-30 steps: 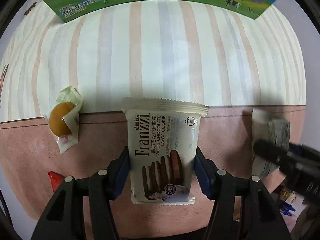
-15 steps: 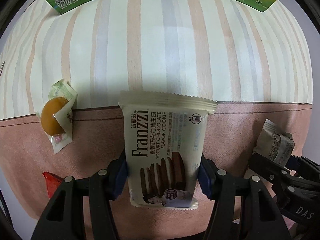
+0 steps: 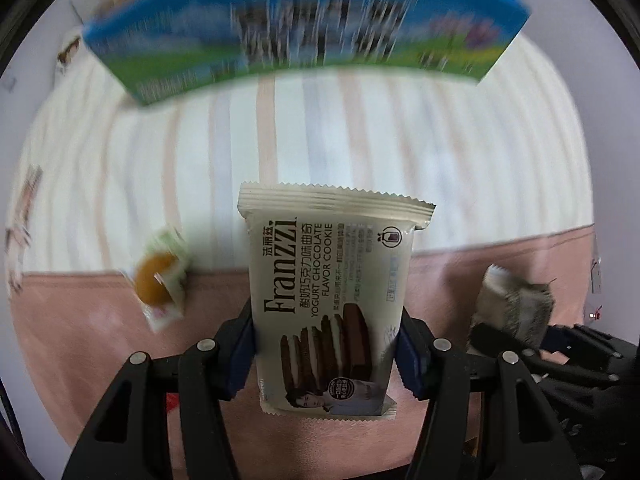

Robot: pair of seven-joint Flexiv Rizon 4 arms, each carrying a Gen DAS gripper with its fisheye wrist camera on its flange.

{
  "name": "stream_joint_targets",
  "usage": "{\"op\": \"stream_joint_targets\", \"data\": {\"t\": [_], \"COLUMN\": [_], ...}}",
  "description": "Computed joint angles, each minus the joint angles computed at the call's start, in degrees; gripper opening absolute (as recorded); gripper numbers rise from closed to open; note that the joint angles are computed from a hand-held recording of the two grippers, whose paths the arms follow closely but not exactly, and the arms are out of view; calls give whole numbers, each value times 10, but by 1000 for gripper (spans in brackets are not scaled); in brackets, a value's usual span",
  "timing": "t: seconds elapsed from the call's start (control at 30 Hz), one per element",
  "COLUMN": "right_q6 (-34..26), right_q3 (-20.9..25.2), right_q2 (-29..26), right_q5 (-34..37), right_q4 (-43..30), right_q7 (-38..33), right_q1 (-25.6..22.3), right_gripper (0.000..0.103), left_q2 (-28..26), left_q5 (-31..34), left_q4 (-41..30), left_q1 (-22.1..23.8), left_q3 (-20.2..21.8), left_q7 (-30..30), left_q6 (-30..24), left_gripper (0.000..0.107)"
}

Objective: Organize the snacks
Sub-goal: 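Carry both white packets into the cardboard box and open both tools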

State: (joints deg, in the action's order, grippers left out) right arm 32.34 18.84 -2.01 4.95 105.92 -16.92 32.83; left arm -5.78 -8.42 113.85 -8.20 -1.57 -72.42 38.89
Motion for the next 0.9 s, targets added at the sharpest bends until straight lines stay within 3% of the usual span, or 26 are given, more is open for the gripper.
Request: {"op": "stream_joint_targets", "data": {"t": [0.3, 0.53, 0.73, 0.9], "right_q6": [-28, -36, -26, -18], "right_q3": [-6, -14, -23, -41], "right_q2": [13, 21, 10, -14], "right_q5": [-107, -143, -157, -188], "right_q4": [-74, -117, -148, -187], "right_q7": [2, -24, -47, -76], "right_q1": [8, -3, -12, -25], "right_gripper": [48, 48, 48, 48], "left_q2": [42, 45, 31, -10], "left_q5": [-68, -95, -112, -127], "left_q4": [-29, -65, -100, -160], "left_q1": [5, 13, 18, 30], "left_q3": [0, 3, 0, -3], "left_q7": [32, 44, 47, 47], "left_q6": [19, 15, 11, -8], "left_gripper": [57, 57, 57, 57]}}
